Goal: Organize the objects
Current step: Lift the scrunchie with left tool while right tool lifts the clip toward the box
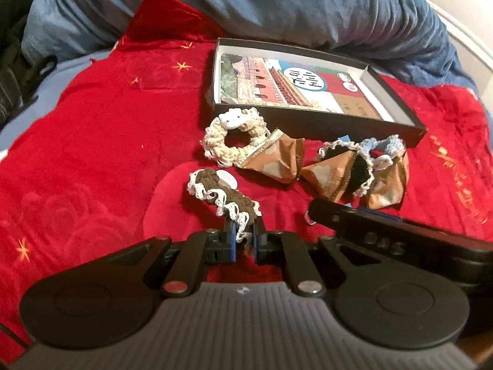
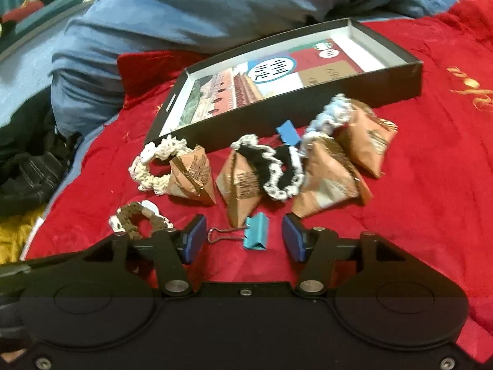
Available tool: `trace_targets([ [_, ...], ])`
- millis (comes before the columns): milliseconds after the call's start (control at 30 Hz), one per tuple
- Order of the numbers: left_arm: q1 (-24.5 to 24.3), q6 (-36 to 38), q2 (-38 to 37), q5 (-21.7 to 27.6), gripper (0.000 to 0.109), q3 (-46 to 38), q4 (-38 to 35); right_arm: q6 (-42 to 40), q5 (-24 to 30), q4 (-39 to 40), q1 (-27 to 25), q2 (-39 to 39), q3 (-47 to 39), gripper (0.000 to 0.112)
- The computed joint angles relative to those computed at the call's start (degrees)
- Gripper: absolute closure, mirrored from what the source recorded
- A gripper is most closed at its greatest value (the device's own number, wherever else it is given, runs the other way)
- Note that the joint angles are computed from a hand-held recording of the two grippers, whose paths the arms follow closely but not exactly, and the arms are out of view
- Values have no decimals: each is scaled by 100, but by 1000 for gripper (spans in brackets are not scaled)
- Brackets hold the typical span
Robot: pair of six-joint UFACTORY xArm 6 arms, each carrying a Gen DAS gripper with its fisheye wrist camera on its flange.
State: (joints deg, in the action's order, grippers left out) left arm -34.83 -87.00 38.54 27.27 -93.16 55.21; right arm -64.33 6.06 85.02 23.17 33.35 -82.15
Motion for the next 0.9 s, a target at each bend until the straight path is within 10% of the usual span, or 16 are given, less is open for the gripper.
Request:
trace_targets([
  [467, 35, 286, 62, 11, 96, -98, -239, 121, -517, -489, 161, 53, 61, 90],
  [600, 28, 173, -40, 98, 96, -16, -141, 51, -403, -446, 144, -58, 171, 81],
  [700, 20, 14, -216, 301, 96, 150, 30, -888, -355, 284, 235, -78, 126, 54],
  [900, 121, -198, -344, 345, 96, 284, 115, -1322, -1418, 129, 741, 300, -100, 59],
])
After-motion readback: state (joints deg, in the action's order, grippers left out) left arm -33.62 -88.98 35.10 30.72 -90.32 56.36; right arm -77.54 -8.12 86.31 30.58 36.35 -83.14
